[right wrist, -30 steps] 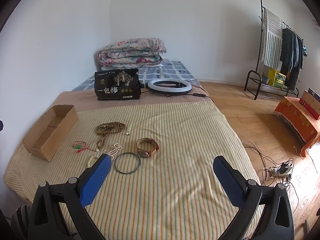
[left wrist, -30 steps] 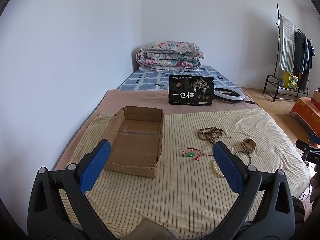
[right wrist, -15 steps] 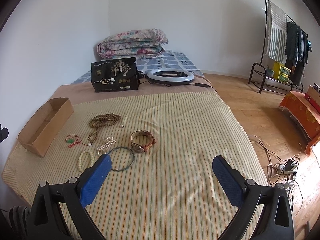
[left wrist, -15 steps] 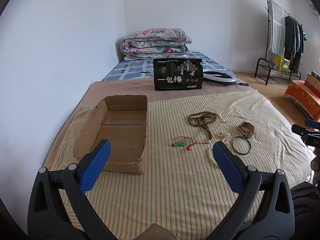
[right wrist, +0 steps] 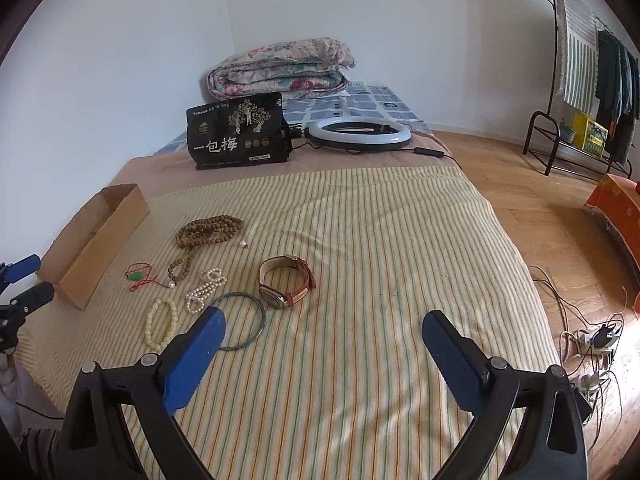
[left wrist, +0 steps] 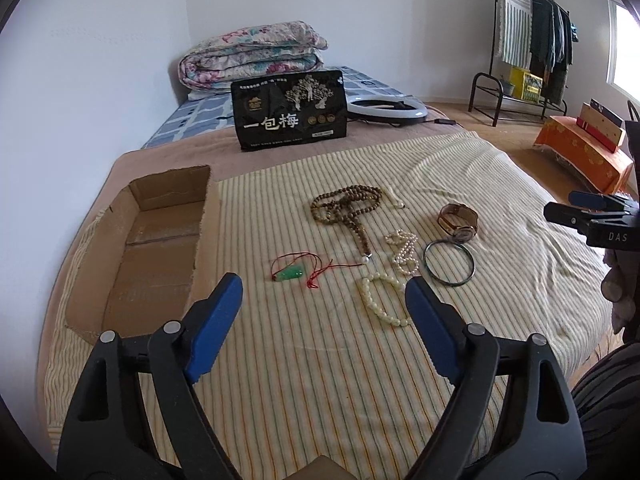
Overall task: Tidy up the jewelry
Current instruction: 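Close the left gripper on the pale bead bracelet while the right gripper grasps the brown-strap watch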
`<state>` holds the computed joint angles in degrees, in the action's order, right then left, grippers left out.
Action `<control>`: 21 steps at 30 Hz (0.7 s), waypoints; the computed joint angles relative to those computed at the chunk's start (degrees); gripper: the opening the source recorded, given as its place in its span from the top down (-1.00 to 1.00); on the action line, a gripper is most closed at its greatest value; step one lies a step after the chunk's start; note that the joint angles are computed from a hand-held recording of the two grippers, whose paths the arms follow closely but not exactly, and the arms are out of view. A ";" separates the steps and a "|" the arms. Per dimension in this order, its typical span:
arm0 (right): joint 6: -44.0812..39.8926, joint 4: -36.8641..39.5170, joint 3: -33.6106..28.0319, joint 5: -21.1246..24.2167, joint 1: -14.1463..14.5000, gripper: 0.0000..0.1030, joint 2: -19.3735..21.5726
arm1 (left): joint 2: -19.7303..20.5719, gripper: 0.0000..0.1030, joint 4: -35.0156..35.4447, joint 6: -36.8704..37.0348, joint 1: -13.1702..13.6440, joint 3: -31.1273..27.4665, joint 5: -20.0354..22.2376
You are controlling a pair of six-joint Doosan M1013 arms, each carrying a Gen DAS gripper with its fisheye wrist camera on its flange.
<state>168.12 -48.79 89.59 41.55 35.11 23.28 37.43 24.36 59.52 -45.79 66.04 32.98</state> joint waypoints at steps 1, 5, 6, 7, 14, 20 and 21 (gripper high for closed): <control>-0.22 0.19 -0.02 -0.56 -0.24 -0.93 0.16 | 0.64 -0.51 -2.01 2.22 0.06 -0.84 0.54; -2.92 1.44 -0.80 -2.41 -1.16 -0.93 1.20 | 2.95 -0.34 -10.38 10.16 0.51 -3.73 2.70; -3.57 1.65 -0.99 -2.90 -1.34 -0.93 1.49 | 3.65 -0.29 -11.24 11.17 0.51 -4.63 3.62; -4.36 2.05 -1.17 -3.42 -1.54 -0.93 1.72 | 4.35 -0.26 -11.88 12.03 0.49 -5.52 4.53; -10.34 6.17 -3.13 -6.16 -2.87 -0.93 4.03 | 7.88 0.05 -17.31 17.16 0.76 -10.09 8.52; -15.63 12.04 -5.45 -7.00 -4.00 -0.93 6.57 | 9.84 0.14 -19.39 17.88 1.12 -12.48 10.51; -16.69 12.74 -5.85 -6.89 -4.09 -0.93 6.99 | 10.10 0.14 -19.69 18.05 1.13 -12.75 10.76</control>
